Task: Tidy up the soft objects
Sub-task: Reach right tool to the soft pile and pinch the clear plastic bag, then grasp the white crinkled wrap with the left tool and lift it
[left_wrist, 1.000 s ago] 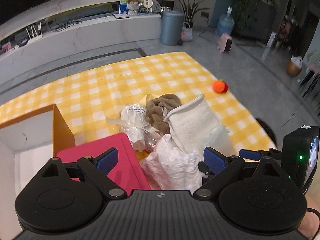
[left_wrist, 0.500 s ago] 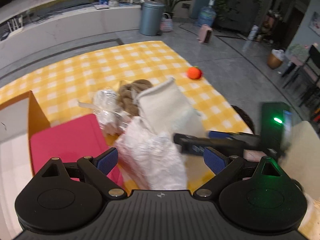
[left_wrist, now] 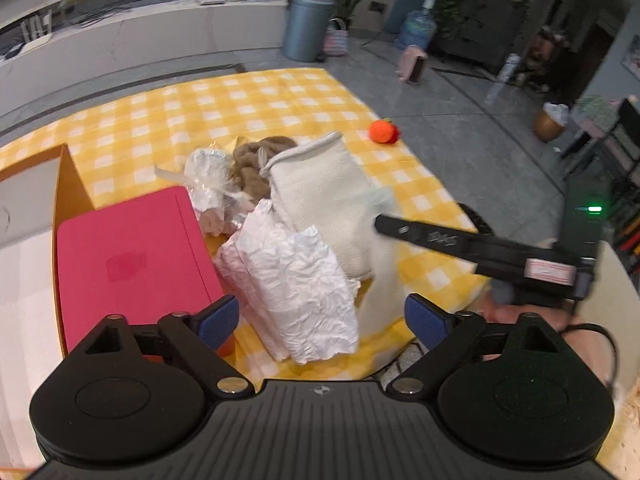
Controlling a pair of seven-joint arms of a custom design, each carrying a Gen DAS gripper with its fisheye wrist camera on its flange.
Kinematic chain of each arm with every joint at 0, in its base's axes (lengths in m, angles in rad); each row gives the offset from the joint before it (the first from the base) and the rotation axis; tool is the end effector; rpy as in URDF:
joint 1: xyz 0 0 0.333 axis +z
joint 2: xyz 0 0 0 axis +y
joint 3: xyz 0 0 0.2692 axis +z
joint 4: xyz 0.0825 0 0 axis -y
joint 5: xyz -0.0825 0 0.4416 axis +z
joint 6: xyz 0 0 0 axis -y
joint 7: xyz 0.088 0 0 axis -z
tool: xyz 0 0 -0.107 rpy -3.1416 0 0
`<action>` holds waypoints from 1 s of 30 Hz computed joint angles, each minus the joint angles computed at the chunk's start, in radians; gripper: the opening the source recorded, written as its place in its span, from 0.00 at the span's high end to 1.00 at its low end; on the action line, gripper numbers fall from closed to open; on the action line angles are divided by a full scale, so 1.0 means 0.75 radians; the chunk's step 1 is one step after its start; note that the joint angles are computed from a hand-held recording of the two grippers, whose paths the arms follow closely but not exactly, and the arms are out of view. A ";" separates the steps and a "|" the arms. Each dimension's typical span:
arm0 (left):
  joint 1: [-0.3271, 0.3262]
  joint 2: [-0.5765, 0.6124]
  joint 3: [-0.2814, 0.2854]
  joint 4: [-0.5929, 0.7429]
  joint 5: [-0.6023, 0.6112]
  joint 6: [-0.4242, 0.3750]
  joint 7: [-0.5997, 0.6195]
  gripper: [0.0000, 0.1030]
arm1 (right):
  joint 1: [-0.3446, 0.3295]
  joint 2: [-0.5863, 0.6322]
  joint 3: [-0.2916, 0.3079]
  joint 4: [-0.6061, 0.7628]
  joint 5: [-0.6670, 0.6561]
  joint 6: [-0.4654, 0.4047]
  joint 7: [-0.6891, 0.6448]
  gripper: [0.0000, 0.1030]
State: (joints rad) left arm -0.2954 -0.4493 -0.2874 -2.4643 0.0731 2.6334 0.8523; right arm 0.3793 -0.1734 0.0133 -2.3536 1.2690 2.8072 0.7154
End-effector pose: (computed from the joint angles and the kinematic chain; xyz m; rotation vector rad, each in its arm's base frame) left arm 0.4393 -0.2920 0.4502 -2.0269 1.8868 -0.8100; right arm 0.5339 0.1714 0.3647 -1.6947 1.4678 -0.0597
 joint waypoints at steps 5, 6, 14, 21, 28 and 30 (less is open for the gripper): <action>-0.053 0.140 0.050 0.062 -0.101 0.077 0.121 0.07 | -0.018 -0.003 -0.010 -0.012 -0.007 -0.012 0.042 1.00; -0.045 0.173 0.045 0.086 -0.100 0.072 0.126 0.09 | -0.019 -0.001 -0.011 -0.011 -0.006 -0.017 0.047 1.00; 0.059 0.371 -0.072 0.292 0.327 -0.204 -0.248 0.11 | -0.022 -0.008 -0.014 -0.006 0.060 -0.050 -0.034 1.00; -0.006 0.519 -0.043 0.452 0.457 -0.335 -0.376 0.10 | -0.034 0.000 -0.010 -0.006 0.042 -0.043 -0.005 1.00; -0.068 0.789 0.019 0.728 0.491 -0.616 -0.468 0.24 | -0.032 -0.010 -0.012 -0.014 0.062 -0.038 -0.018 1.00; -0.075 0.848 0.042 0.785 0.472 -0.653 -0.431 0.24 | -0.033 -0.008 -0.010 -0.014 0.047 -0.036 -0.007 1.00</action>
